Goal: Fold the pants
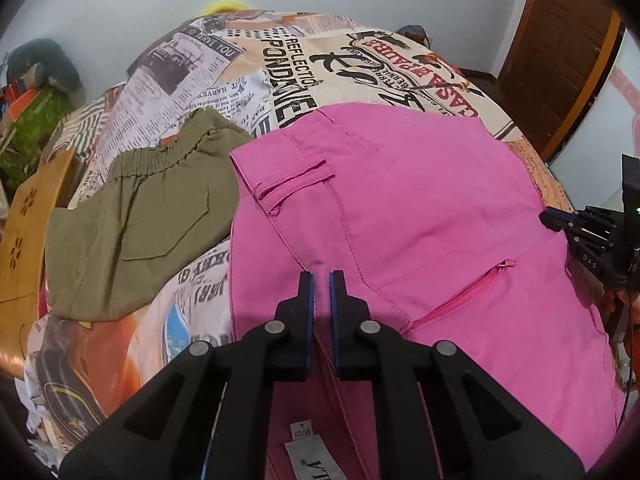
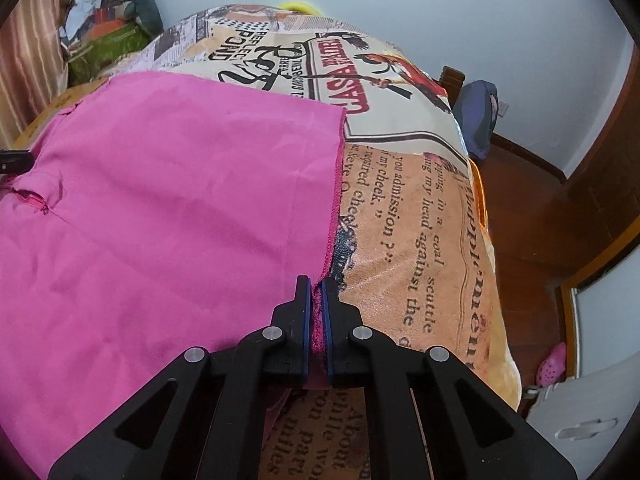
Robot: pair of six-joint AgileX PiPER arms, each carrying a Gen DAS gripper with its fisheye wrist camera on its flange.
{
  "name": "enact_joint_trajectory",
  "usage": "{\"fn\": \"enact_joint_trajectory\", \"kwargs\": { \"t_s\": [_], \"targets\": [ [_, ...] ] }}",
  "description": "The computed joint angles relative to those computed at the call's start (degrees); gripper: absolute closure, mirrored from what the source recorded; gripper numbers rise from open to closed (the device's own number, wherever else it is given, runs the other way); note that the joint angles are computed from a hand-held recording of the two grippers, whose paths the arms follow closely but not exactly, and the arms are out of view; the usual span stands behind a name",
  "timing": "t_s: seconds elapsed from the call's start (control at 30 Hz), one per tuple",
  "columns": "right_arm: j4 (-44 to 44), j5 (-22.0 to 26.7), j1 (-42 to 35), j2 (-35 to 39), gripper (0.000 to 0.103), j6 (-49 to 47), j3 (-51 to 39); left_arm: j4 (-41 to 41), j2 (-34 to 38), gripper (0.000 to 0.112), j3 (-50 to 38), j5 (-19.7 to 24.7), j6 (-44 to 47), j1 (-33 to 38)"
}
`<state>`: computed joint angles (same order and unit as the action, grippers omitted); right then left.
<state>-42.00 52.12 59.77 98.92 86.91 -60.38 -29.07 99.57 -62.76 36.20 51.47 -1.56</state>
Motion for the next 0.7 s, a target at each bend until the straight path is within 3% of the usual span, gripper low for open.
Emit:
{"fn": "enact_joint_trajectory", "kwargs": {
  "t_s": [0.13,0.23,0.37,0.5,0.7],
  "targets": [
    [3.7,-0.1,-1.3,-1.9,0.097,-3.5,-0.8,-1.3,-0.5,0.096,-2.9,5.4,-0.1,2.4],
    [4.1,0.4,-1.8,-4.2,0.094,-4.0,-1.4,-1.4,-1.3,0.096,-4.5,5.5,-0.2,3.6],
    [1.4,0.4,-2.0,-7.4,0.076,-3.1,-2.5,0.7,0.4,0.093,-9.0,5.8,-2.0,3.7],
    [-2.6,2.3,-2.7,-6.8,0.061,-4.3,-6.5,0.8,5.0,0.072,-15.6,7.4,-4.1,3.7],
    [-4.5,-4.3,-9.1,-4.3,0.056,-4.7,-7.1,4.1,13.0,0.067,-24.9,8.5,-8.9,1.7]
  ]
}}
